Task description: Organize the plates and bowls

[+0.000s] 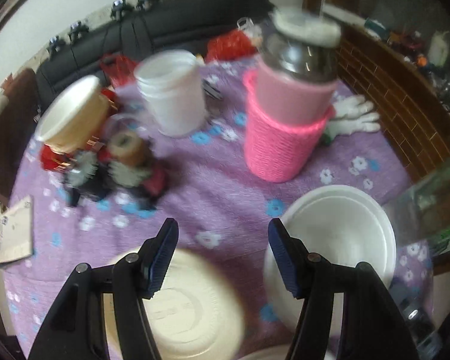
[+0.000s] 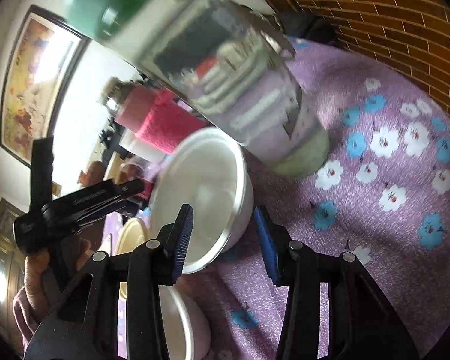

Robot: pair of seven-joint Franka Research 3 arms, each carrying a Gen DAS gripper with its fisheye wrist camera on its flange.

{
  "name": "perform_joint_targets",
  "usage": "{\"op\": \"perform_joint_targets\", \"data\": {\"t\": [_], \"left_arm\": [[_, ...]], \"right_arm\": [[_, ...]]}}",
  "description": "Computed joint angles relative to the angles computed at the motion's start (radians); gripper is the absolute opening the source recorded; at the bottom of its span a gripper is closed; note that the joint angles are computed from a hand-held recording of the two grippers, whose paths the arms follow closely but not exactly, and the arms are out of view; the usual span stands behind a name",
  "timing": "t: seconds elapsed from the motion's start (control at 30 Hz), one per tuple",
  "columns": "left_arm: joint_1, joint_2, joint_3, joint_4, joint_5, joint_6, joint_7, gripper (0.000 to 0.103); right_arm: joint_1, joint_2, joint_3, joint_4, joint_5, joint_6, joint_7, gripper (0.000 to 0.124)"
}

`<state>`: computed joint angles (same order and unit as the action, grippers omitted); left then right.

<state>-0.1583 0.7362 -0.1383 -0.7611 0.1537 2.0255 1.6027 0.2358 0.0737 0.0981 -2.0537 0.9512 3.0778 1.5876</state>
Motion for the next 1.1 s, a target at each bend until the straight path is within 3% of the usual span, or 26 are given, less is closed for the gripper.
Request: {"op": "perform_joint_targets", "data": {"t": [0.13, 0.2, 0.3, 0.4, 0.47, 0.57, 0.67, 0.8, 0.87, 1.03, 1.1], "left_arm": [[0.046, -0.11, 0.037, -0.151, 0.036, 0.039, -0.037, 0.062], [0.065, -0.12, 0.051, -0.159, 0.053, 0.007, -0.072, 0.062], [0.082, -0.113, 0.084, -0.143, 0.107, -0.057, -0.127, 0.062], [0.112, -0.104, 0.074, -0.131, 0.099, -0.115, -0.131, 0.062], [0.137, -0.079, 0.061, -0.099, 0.072, -0.163, -0.119, 0.062], [0.161, -0.072, 0.054, -0.104, 0.051, -0.177, -0.121, 0.062], [0.177, -0.038, 0.034, -0.058, 0.009, -0.212, -0.093, 0.062], [0.163, -0.013, 0.043, -0.03, 0.016, -0.229, -0.098, 0.062], [0.164, 0.002, 0.04, -0.011, 0.006, -0.242, -0.103, 0.062], [0.172, -0.001, 0.029, -0.029, -0.02, -0.232, -0.107, 0.062], [0.178, 0.017, 0.021, 0.01, -0.041, -0.264, -0.102, 0.062]], "right_arm": [[-0.009, -0.05, 0.026, 0.044, 0.448, -0.044, -0.444, 0.042], [0.007, -0.056, 0.007, 0.076, 0.456, -0.146, -0.467, 0.042], [0.027, 0.012, -0.005, 0.183, 0.204, -0.295, -0.29, 0.043], [0.062, 0.148, -0.012, 0.365, -0.129, -0.416, -0.049, 0.043], [0.073, 0.235, -0.009, 0.481, -0.239, -0.503, 0.07, 0.043], [0.116, 0.293, -0.039, 0.55, -0.431, -0.522, 0.252, 0.043], [0.118, 0.288, -0.045, 0.524, -0.512, -0.504, 0.355, 0.043], [0.116, 0.313, -0.056, 0.557, -0.603, -0.546, 0.446, 0.043], [0.097, 0.343, -0.032, 0.593, -0.592, -0.583, 0.432, 0.045], [0.112, 0.4, -0.044, 0.656, -0.657, -0.596, 0.496, 0.044], [0.121, 0.412, -0.054, 0.675, -0.684, -0.608, 0.519, 0.044]]}}
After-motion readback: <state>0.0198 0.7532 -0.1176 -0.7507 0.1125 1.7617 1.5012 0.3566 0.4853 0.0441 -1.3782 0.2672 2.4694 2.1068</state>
